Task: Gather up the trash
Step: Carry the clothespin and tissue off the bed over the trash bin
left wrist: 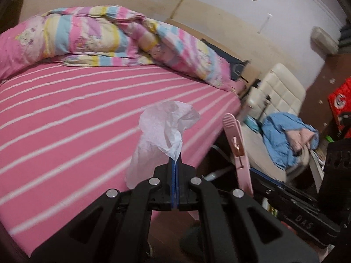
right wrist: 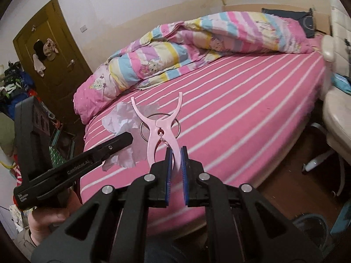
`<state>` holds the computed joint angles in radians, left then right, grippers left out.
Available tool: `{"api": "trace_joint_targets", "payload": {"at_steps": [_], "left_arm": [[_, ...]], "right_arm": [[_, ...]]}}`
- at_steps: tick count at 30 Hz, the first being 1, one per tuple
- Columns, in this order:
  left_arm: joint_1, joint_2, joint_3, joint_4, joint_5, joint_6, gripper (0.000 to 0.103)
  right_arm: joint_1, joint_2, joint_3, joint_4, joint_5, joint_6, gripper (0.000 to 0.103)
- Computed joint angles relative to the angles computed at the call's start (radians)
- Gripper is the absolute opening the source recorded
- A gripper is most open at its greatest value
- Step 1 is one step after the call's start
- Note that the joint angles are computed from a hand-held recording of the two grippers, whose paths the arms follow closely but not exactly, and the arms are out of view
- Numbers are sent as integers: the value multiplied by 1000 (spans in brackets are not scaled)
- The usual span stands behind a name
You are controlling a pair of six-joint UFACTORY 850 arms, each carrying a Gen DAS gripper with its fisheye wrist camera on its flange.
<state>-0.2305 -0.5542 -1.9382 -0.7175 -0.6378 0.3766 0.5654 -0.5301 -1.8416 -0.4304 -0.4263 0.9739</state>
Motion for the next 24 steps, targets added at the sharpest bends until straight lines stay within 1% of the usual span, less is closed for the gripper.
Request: {"api": "trace_joint_targets", "payload": {"at_steps": [1,2,5,6,11,15,19,22,24], "left_arm": [[-11,12,15,-7,-1,4,0],[-25,24,32,-18,-4,11,0],[-70,53,76,-43,-7,32,0],[-82,59,86,-49,-7,37,0],[-159,55,102,-88,-36,66,0],[-224,29,95,-91,-71,72,0],[-293,-25,68,-89,-137,60,0],[-339,-80,36,-70,-184,42,0],[-363,-118,15,-55,-216,24,0]], "right_arm": [[2,49,66,-55,3,69,9],[2,68,91,-79,5,96,9],[3,179,239,-216,-18,267,9],[3,201,267,-237,-24,296,9],[2,347,454,-396,-126,488,9],[-16,432,579,-428,-158,573,9],[-53,519,723,-418,-180,628,9],[-97,564,818,-366,-173,641,9],[-124,582,866,-333,-153,645,9]]}}
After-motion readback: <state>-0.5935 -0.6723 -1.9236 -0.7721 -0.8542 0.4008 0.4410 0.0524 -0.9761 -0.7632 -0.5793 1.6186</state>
